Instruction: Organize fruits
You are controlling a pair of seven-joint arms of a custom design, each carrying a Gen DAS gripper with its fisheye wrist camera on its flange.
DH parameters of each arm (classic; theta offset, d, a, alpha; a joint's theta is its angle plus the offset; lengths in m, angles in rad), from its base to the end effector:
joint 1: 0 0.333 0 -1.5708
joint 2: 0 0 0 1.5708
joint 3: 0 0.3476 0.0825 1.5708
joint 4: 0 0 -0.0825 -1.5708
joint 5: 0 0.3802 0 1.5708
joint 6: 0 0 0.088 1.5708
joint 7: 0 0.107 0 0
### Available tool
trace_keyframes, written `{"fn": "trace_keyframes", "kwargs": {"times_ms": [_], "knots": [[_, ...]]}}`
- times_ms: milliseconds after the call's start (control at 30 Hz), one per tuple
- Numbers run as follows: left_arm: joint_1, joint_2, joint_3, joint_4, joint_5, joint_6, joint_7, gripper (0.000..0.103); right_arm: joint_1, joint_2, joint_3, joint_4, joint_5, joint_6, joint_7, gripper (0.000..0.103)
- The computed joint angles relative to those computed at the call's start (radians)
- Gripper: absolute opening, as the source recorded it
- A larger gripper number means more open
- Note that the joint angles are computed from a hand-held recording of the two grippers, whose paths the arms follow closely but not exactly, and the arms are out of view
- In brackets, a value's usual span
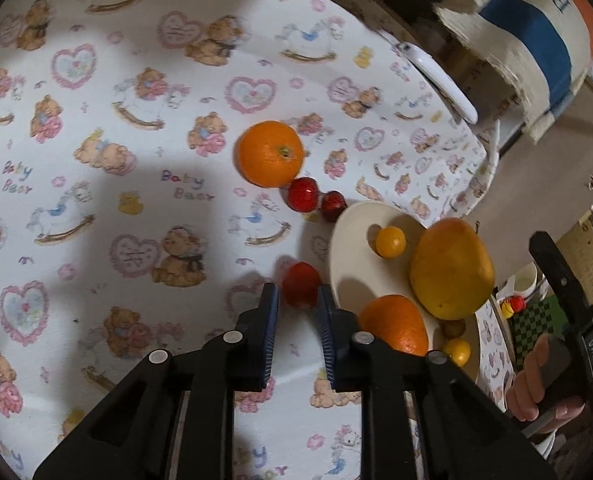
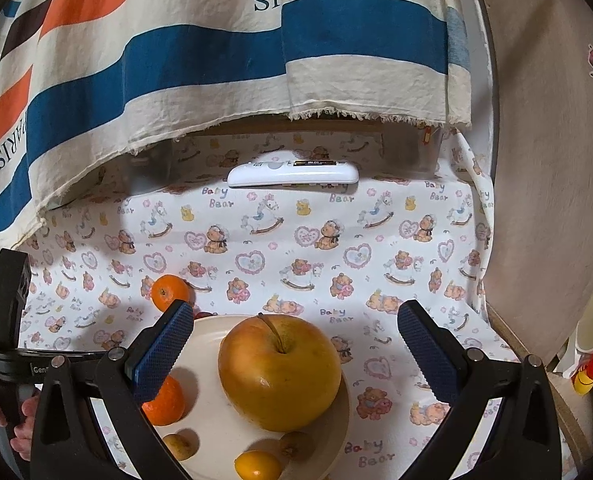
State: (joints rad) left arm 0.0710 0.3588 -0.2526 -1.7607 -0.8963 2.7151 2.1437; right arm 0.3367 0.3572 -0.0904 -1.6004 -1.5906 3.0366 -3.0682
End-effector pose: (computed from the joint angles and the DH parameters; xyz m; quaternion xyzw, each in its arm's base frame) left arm 0.6882 -0.0760 0.4552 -0.6481 0.6394 -0.4125 0.0332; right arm 0.6461 0.2511 0.5162 -0.6268 0.5398 -0.3762 0.4174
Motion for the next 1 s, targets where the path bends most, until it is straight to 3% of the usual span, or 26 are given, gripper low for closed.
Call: {"fn": "trace_keyframes", "kwargs": {"times_ms": [133,400,500,633,767,833,967,1000], "knots": [[-0.016,0.010,0.009,0.008,0.047,0.015,-0.023,0.016,0.008,0.002,0.000,0.002,-0.022,-0.019,0.006,0.103],[0.001,0.021,-0.011,0.019,0.026,0.025,-0.011,0.016,0.022,0.005,0.014,0.001,-0.070,-0.071,-0.018,0.103],[0.005,0.015,-0.016,0.014,0.016,0.031,0.010,0.000,0.029,0.006,0.021,0.001,-0.095,-0.093,-0.030,0.103],[-0.013,-0.004,-0.004,-0.008,0.042,0.067,0.007,0.000,0.030,0.009,0.032,0.000,-0.096,-0.109,-0.057,0.103],[-0.026,-0.031,-0.001,-0.038,0.087,0.082,0.014,0.000,0.017,0.009,0.031,-0.005,-0.005,-0.101,-0.101,0.103],[-0.065,-0.042,0.029,-0.057,0.165,0.103,-0.035,0.000,0.007,0.011,0.027,-0.008,0.068,-0.079,-0.131,0.103],[-0.091,-0.036,0.049,-0.064,0.272,0.106,-0.104,0.000,-0.046,0.018,0.046,-0.031,0.338,-0.009,-0.293,0.103],[-0.074,-0.034,0.030,-0.062,0.252,0.099,-0.088,0.000,-0.084,0.023,0.082,-0.042,0.449,0.007,-0.380,0.103]]}}
